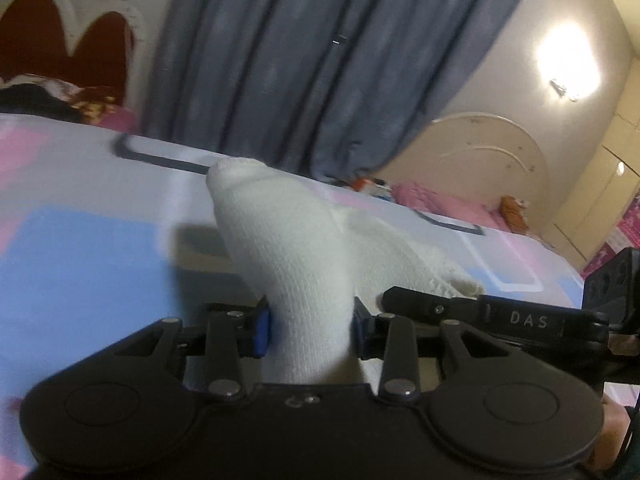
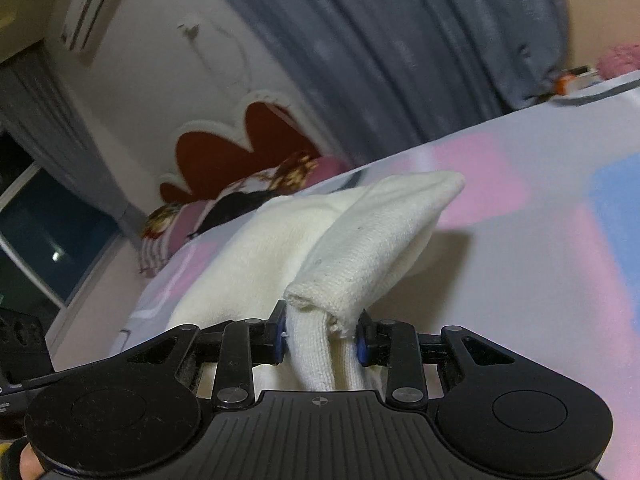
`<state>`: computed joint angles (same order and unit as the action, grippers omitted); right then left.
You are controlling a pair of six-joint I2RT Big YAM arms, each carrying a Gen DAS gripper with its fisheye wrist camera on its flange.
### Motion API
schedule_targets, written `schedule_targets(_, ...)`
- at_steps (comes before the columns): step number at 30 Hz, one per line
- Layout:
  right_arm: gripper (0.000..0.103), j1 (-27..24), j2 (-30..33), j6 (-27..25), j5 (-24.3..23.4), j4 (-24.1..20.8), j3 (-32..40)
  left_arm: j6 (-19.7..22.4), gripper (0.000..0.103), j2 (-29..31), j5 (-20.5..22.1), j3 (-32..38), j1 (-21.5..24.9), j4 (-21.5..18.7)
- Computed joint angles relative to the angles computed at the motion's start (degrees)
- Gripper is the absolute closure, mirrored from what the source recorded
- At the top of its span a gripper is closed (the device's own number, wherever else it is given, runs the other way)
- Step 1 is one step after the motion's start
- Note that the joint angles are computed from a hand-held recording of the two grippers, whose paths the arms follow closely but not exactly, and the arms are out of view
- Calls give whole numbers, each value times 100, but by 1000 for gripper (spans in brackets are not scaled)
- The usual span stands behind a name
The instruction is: Fold small clothes
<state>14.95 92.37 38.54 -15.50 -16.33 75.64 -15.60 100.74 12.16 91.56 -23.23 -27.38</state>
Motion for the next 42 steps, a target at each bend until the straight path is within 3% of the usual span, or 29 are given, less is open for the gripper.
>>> schedule_targets(6,72,683,908,318,366,-18,888,384,67,-25,292,-267,626,95)
schedule_targets(11,71,874,1373,475,417,-384,1278,517,61,141,287,-514,884,47)
schedule_targets(16,67,884,1286,568,945,-601,1150,467,55,45,388,-661,929,175)
schedule_targets(20,67,981,985,473,1724,-856,1042,274,56,-325,510,-1099,1026,952)
schedule_targets(22,67,1089,864,190,2073,-878,1037,408,56,-375,569,-1087,1004,1037)
schedule_targets(25,67,1253,946,-278,2319,-914,1268,745,56,-218,558,-805,883,912)
schedule_targets(28,68,1357,1238,-393,2283,-1004,1646,695,56,157,447,-345,809,432)
schedule_targets(33,67,1371,1881,-409,2295,-1939,2255,544,56,337,354,-208,823,257)
schedule_targets(38,67,1389,1525,-209,2381,-1623,1827,628,56,75,187,-395,792,195)
schedule_targets(42,67,1585,1207,-390,2620,-1543,1577,780,56,-178,42,-654,731,125)
